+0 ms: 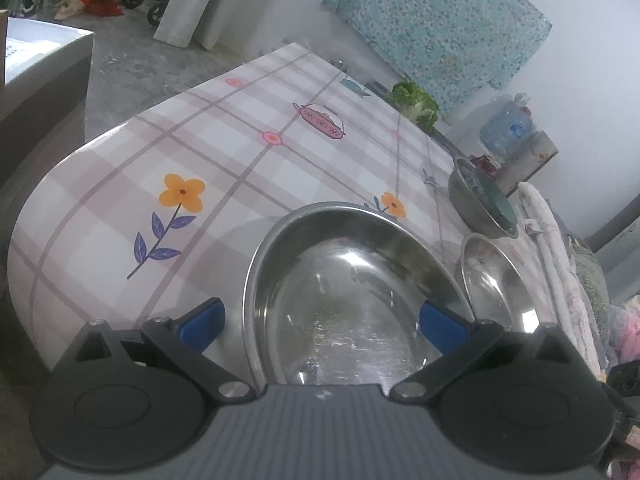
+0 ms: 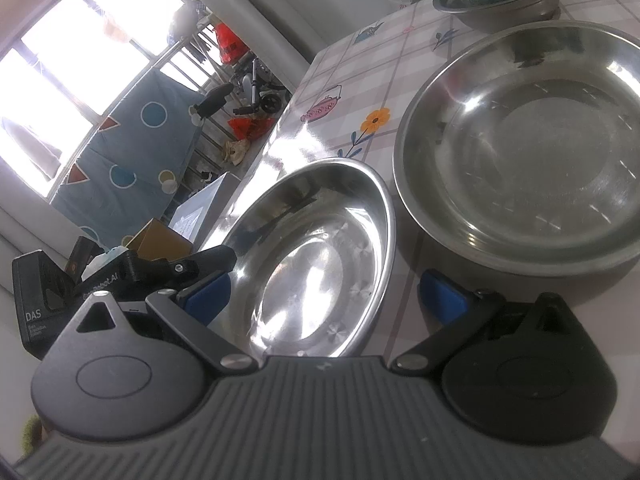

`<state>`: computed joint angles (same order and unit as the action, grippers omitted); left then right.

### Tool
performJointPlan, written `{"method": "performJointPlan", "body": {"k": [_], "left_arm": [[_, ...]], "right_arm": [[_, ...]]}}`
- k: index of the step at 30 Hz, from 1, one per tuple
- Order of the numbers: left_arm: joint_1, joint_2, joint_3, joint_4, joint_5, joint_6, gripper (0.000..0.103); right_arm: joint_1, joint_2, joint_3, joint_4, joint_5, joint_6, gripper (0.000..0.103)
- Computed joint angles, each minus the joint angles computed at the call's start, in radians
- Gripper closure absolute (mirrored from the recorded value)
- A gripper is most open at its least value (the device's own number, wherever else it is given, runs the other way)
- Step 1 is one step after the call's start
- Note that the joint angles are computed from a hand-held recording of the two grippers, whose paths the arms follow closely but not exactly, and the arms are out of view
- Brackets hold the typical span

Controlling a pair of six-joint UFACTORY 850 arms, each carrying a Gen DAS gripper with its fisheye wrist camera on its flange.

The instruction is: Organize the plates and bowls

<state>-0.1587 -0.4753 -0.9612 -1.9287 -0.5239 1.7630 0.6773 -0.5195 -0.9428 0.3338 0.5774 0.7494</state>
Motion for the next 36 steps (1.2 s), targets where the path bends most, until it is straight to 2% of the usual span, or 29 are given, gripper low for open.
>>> {"method": "performJointPlan", "body": {"k": [4, 9, 14, 17, 22, 25, 27, 29, 36], "left_arm": [[-0.004, 0.000, -0.007, 0.034, 0.017, -0.028, 0.000], [-0.026, 0.008, -0.007, 0.043, 0.073, 0.025, 0.000], [-0.014, 0.006, -0.007, 0.067, 0.049, 0.005, 0.000], [-0.010, 0.003, -0.017, 0.131, 0.045, -0.020, 0.000], [-0.019, 0.007, -0.009, 0.115, 0.061, 0.056, 0.000], [-0.026, 0.011, -0.003, 0.083, 0.073, 0.106, 0.000], [-0.029, 0.014, 0.002, 0.059, 0.080, 0.139, 0.000], [-0.032, 0.019, 0.008, 0.026, 0.087, 0.180, 0.001], [-0.057, 0.035, 0.025, -0.128, 0.161, 0.372, 0.019]], "right_arm": [[0.000, 0.000, 0.001, -0.003, 0.001, 0.002, 0.001], [0.000, 0.001, 0.001, -0.002, 0.003, 0.009, 0.001], [0.000, 0.001, 0.005, 0.000, 0.016, 0.020, 0.001], [-0.001, 0.003, 0.014, -0.012, 0.032, 0.051, 0.001], [-0.016, 0.005, 0.034, -0.080, 0.071, 0.150, 0.001], [-0.017, 0.004, 0.030, -0.080, 0.062, 0.133, 0.003], [-0.012, 0.005, 0.024, -0.054, 0.045, 0.096, 0.006], [-0.006, 0.007, 0.017, -0.010, 0.024, 0.036, 0.015], [0.022, 0.025, 0.025, 0.175, 0.003, -0.192, 0.042]]}}
